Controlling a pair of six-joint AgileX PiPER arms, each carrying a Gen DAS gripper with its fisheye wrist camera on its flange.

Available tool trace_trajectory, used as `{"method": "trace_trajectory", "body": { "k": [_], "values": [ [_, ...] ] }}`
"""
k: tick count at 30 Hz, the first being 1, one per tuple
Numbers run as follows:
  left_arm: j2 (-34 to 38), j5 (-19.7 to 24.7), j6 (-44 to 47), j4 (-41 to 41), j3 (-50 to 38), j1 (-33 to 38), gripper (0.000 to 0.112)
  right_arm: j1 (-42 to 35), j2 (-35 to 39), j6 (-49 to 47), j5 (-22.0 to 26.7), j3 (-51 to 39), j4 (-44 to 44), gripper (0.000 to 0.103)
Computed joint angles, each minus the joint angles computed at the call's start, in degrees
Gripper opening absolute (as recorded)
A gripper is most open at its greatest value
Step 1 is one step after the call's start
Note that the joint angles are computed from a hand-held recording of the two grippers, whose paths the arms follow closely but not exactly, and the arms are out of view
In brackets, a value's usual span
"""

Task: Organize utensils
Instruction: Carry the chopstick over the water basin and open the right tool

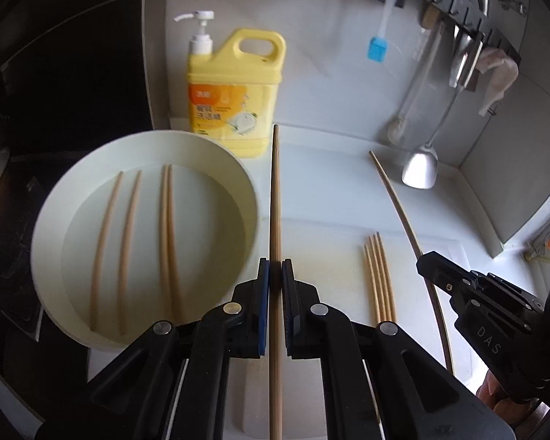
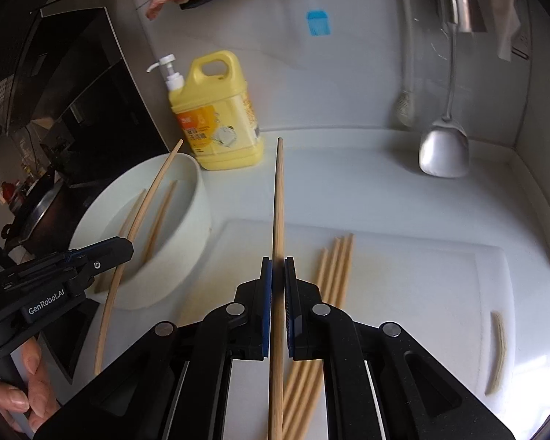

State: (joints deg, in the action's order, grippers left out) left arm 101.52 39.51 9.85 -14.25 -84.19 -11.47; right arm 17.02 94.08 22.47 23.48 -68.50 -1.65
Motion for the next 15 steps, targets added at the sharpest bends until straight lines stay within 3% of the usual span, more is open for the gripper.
{"method": "trace_trajectory", "body": {
  "k": [8, 15],
  "values": [
    [7.21, 6.24, 5.14, -2.33, -13.97, 11.78, 0.007, 6.98, 16.60, -1.73, 7.42, -26.51, 1.05, 0.006],
    [17.42, 12.62, 7.48, -2.53, -27.38, 17.21, 0.007, 9.74, 33.78, -1.18, 18.67, -53.15, 3.21, 0.006]
  ]
}}
